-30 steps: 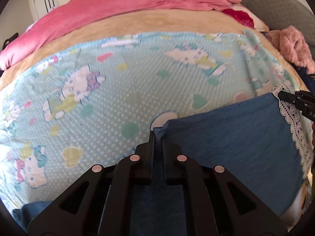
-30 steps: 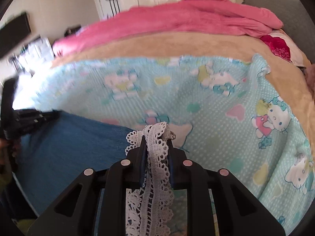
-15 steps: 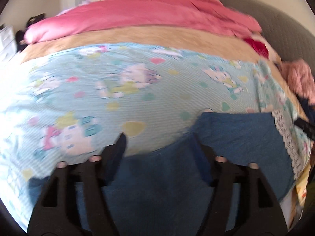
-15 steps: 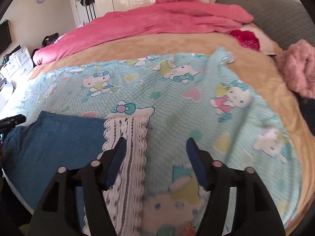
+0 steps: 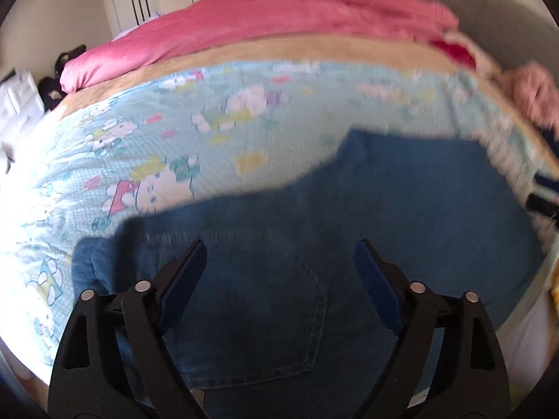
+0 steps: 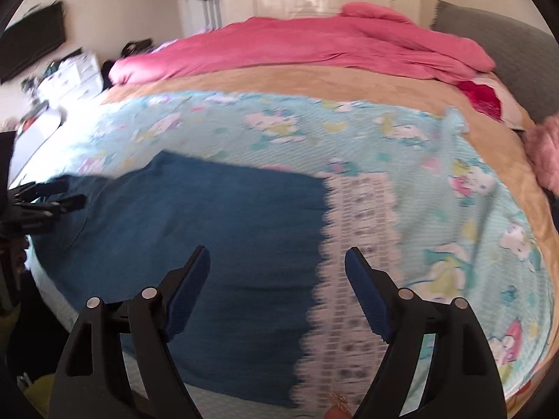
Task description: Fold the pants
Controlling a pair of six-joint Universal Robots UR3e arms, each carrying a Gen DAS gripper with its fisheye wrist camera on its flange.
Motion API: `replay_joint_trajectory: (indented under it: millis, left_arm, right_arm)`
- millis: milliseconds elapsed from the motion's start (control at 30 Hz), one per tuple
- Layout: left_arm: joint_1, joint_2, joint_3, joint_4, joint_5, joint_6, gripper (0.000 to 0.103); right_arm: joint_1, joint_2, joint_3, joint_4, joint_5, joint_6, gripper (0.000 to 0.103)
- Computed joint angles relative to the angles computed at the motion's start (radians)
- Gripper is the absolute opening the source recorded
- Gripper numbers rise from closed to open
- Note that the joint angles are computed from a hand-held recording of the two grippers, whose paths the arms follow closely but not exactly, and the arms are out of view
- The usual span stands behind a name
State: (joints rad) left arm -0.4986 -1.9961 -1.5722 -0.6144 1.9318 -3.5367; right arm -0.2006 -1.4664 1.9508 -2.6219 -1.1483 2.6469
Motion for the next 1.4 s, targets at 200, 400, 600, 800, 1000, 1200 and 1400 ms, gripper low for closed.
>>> replay_joint_trajectory:
  millis: [200, 400, 600, 800, 1000, 1200, 1400]
  left_arm:
    - [0.089, 0.086, -0.218, 0.126, -0.095, -0.009, 0.088]
    - [0.091, 0.096, -0.252, 0.168, -0.097, -0.003, 0.088]
    - [0.06, 0.207, -0.287, 0.161, -0.106, -0.043, 0.089]
    - [-0.036, 0.206, -0.217, 0.129, -0.052, -0.024, 0.093]
    - [-0.126, 0.089, -0.103, 0.091, -0.077, -0.017, 0.093]
    - [-0.177, -0.029, -0.003, -0.047, -0.097, -0.007, 0.093]
    - [-0.152, -0.008, -0.063, 0.022, -0.141, -0.011, 0.093]
  right_arm:
    - [-0.017, 0.065, -0.028, 0.045, -0.147, 0.069, 0.077]
    - [-0.03, 0.07, -0.011, 0.022, -0.131, 0.075, 0.076]
    - [-0.101, -0.087, 0.07, 0.042, 0.007, 0.037, 0.076]
    - [-0.087, -0.198, 0.142, 0.078, 0.05, 0.005, 0.076]
    - [0.003, -0.191, 0.171, 0.062, -0.019, 0.024, 0.076]
    - [-0.021, -0.191, 0.21, 0.095, -0.112, 0.032, 0.076]
    - [-0.054, -0.206, 0.243, 0.096, -0.074, 0.029, 0.077]
